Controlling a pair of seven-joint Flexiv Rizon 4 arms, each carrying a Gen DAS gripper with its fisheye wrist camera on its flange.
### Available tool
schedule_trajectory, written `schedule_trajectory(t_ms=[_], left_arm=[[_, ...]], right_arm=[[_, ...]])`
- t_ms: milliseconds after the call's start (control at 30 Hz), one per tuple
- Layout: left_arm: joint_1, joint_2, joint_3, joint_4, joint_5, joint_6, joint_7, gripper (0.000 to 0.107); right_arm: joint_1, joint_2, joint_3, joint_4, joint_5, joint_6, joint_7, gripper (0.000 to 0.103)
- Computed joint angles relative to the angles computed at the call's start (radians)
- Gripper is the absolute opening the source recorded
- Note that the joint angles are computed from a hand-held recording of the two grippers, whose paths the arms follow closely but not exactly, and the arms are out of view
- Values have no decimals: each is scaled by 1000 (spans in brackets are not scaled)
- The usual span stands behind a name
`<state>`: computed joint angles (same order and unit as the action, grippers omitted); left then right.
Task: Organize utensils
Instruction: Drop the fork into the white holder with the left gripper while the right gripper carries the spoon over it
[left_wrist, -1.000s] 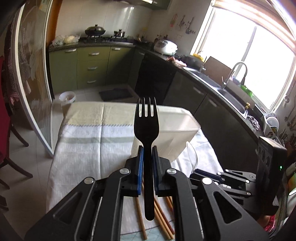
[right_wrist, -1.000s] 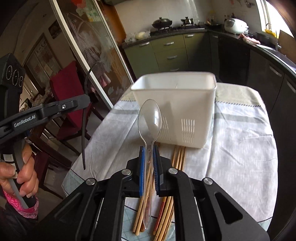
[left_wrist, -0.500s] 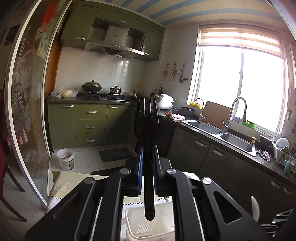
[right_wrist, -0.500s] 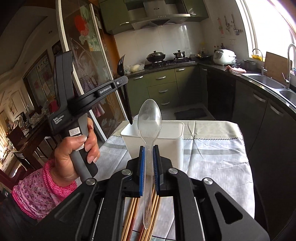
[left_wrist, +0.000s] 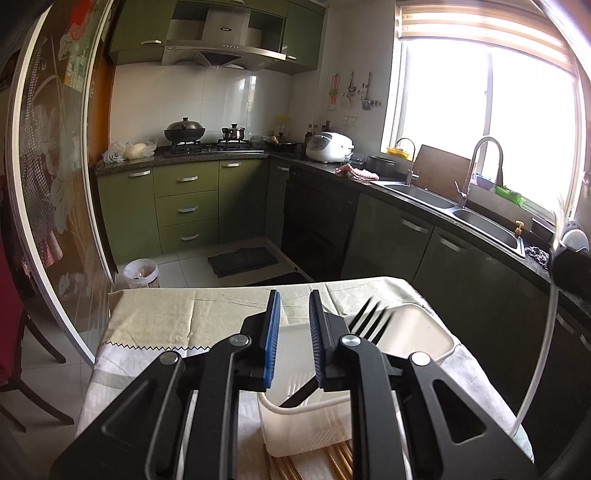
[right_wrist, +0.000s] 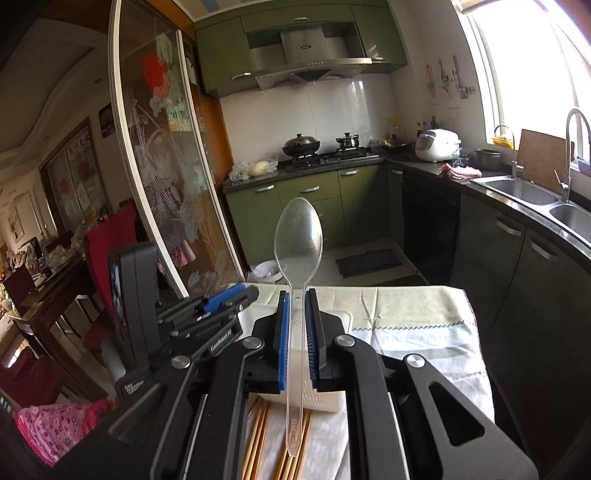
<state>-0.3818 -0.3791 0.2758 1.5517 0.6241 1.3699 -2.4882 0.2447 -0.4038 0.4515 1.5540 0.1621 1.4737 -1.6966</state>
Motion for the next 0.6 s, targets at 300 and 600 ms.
schedule_trajectory(t_ms=[300,600], left_arm=[[-10,121,-18,118,75,-27,-51,21],[61,209,-126,202,129,-94,-20,21]], right_arm=[[237,-135,-296,-158,-159,205,233,10],[266,-241,-362,-194,-281,199,354,10]])
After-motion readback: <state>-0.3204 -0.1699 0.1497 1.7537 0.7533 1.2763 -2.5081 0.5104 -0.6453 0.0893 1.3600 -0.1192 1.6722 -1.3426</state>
